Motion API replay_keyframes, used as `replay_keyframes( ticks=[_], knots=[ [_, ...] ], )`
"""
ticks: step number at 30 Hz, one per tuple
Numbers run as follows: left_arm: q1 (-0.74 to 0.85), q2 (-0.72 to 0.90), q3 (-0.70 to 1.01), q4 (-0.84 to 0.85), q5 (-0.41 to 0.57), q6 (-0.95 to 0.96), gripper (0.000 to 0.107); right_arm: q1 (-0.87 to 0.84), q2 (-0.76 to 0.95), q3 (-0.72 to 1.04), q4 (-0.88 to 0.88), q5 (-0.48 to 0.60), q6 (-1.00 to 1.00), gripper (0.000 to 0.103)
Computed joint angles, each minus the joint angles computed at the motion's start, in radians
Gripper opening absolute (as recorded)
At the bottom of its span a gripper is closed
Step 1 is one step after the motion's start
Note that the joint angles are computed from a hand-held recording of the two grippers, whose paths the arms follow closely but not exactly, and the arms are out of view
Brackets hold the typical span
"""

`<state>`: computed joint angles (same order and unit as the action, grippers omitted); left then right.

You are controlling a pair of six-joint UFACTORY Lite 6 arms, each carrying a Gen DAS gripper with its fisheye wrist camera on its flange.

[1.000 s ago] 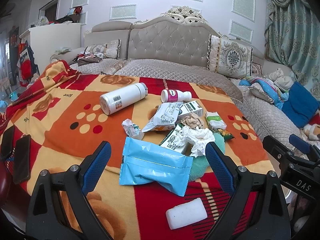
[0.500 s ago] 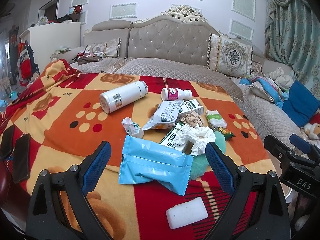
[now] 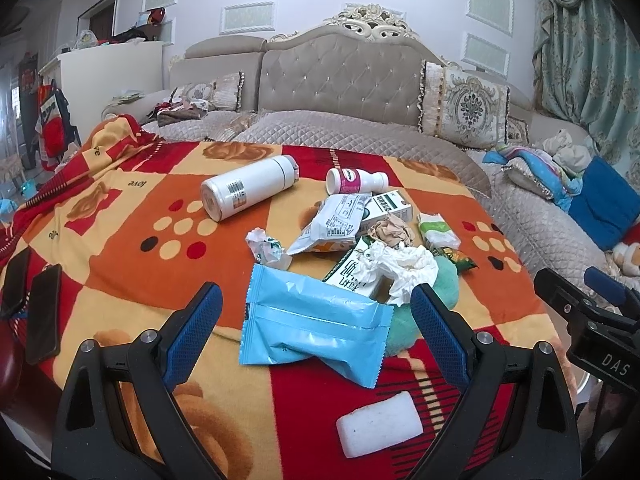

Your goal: Collect trash

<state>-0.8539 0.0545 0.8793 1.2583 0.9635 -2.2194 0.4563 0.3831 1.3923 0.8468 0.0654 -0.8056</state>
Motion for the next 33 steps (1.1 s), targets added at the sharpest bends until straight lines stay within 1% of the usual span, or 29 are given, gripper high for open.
replay_keyframes(
  ticks=[3, 8, 12, 18, 21, 23, 24, 25, 28, 31, 33],
  knots=[
    [0.008, -0.002, 0.000, -0.005, -0.011, 0.008, 0.095, 0.000, 0.008, 0.009, -0.066, 0.006, 0.067, 0.103],
    [0.027, -0.011, -0.003, -0.011, -0.028, 0.022, 0.095, 0.006, 0.026, 0.027, -0.234, 0.019, 0.228, 0.103],
    [0.037, -0.016, -0.009, -0.013, -0.039, 0.025, 0.095, 0.010, 0.036, 0.036, -0.304, 0.026, 0.295, 0.103],
    [0.054, -0.019, -0.017, -0.014, -0.057, 0.031, 0.095, 0.011, 0.057, 0.058, -0.355, 0.052, 0.337, 0.103],
    [0.066, -0.027, -0.031, -0.015, -0.075, 0.038, 0.095, 0.013, 0.081, 0.082, -0.356, 0.070, 0.331, 0.103],
    [0.077, -0.044, -0.057, -0.017, -0.097, 0.051, 0.095, 0.008, 0.106, 0.110, -0.329, 0.105, 0.299, 0.103],
    [0.084, -0.053, -0.071, -0.017, -0.107, 0.056, 0.095, 0.006, 0.122, 0.126, -0.347, 0.124, 0.316, 0.103],
    [0.099, -0.068, -0.092, -0.018, -0.134, 0.071, 0.095, 0.005, 0.130, 0.134, -0.355, 0.132, 0.323, 0.103],
    [0.162, -0.132, -0.164, -0.033, -0.264, 0.143, 0.095, -0.003, 0.165, 0.165, -0.274, 0.177, 0.243, 0.103],
    [0.195, -0.174, -0.207, -0.051, -0.317, 0.187, 0.095, -0.015, 0.195, 0.195, -0.153, 0.213, 0.128, 0.103],
    [0.217, -0.199, -0.225, -0.062, -0.345, 0.217, 0.095, -0.018, 0.232, 0.250, -0.119, 0.258, 0.090, 0.103]
  ],
)
